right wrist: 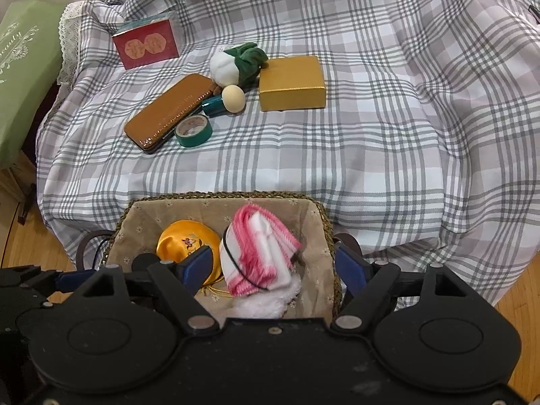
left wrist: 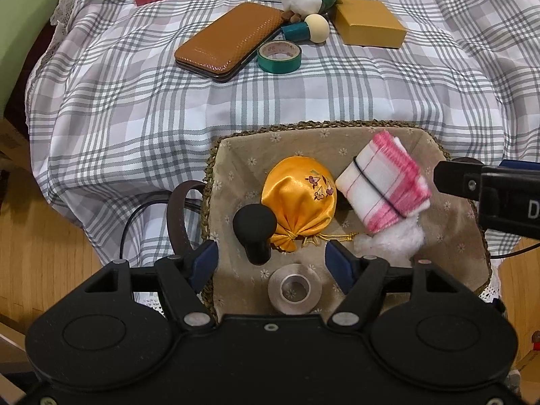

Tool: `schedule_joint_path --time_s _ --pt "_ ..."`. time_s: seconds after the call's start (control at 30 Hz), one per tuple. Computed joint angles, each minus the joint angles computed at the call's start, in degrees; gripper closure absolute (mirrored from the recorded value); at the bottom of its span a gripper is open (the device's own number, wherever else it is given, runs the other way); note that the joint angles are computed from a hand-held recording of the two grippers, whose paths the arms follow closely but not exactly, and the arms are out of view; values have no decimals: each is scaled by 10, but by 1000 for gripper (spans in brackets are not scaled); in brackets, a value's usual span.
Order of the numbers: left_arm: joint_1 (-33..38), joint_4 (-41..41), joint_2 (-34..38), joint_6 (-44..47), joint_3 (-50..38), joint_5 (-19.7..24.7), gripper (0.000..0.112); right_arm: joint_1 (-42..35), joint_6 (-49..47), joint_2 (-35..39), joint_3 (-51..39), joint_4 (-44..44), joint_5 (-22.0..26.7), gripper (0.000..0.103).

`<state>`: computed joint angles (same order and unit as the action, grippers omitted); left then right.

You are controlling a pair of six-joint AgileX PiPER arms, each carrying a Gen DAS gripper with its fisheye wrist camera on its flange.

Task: Organize soft objects
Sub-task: 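Carry stick and sock to the basket and release both, then move both tools away from the basket toward the remaining items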

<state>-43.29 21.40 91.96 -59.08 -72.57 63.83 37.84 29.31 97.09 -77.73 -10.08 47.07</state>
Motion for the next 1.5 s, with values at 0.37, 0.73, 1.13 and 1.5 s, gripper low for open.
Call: schedule_joint_path --time_s 0.37,0.73,1.13,1.5 --pt "-4 1 -1 -1 1 5 45 4 0 5 -3 -1 8 24" --pt "-5 1 -4 -3 4 5 45 3 0 9 -4 -1 13 23" --pt "3 -2 1 6 -3 3 44 0 -7 25 -20 3 15 22" --pt "27 2 14 31 -28 2 44 -9 -6 61 -72 -27 10 22"
